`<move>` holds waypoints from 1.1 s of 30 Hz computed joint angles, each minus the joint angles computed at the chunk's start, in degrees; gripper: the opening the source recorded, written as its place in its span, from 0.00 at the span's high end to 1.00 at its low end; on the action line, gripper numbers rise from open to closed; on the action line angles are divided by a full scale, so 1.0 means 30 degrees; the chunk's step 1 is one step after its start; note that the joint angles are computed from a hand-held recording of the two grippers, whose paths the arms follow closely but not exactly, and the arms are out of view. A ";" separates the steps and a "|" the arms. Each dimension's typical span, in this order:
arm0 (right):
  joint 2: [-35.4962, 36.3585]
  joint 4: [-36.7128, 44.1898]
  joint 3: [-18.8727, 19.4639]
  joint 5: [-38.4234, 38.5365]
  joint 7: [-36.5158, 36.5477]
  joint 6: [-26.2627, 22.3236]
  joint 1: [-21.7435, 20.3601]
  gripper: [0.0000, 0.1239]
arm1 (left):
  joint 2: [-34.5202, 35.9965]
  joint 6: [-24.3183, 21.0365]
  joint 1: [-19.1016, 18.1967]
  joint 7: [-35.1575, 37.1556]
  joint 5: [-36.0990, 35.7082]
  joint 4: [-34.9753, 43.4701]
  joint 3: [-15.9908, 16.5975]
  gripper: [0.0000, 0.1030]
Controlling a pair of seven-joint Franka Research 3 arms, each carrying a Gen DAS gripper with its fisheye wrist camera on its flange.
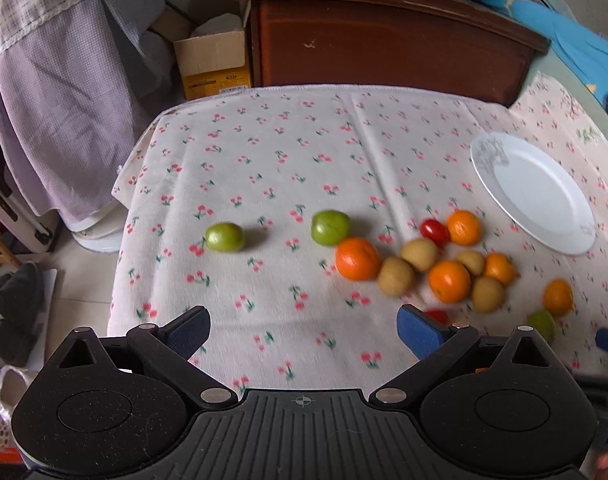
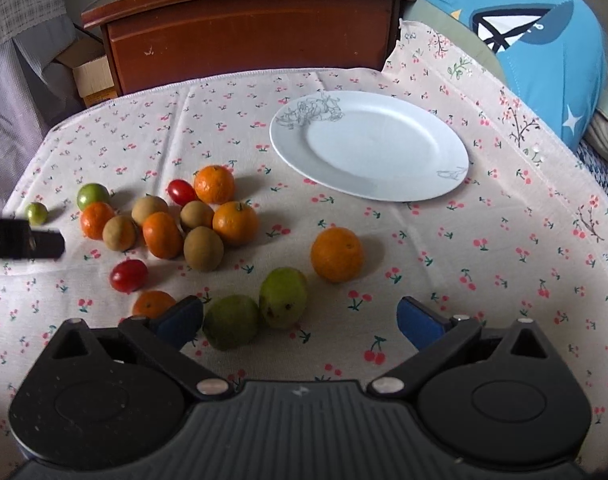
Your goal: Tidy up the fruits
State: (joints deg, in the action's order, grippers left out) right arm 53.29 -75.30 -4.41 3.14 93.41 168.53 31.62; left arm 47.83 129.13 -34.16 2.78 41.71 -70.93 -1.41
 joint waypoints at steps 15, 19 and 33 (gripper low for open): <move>-0.1598 0.0349 0.0161 -0.1607 0.0669 -0.4982 -0.0104 0.18 | -0.0246 -0.2509 -0.0690 0.0288 -0.0493 0.0798 -0.0373 0.03; -0.1705 0.0442 0.0057 -0.1927 0.1225 -0.5252 -0.0078 0.18 | 0.0153 -0.3402 -0.0895 0.0785 -0.0481 0.1598 -0.0409 0.02; -0.1255 0.1236 0.0283 -0.2378 0.1752 -0.5563 -0.0126 0.18 | 0.0977 -0.4653 -0.1148 0.1443 -0.0749 0.2832 -0.0338 0.03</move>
State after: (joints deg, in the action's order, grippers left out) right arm 49.53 -71.59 -3.56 -4.00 98.67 151.84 31.24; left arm 50.76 115.17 -37.61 7.11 39.46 -62.44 -2.43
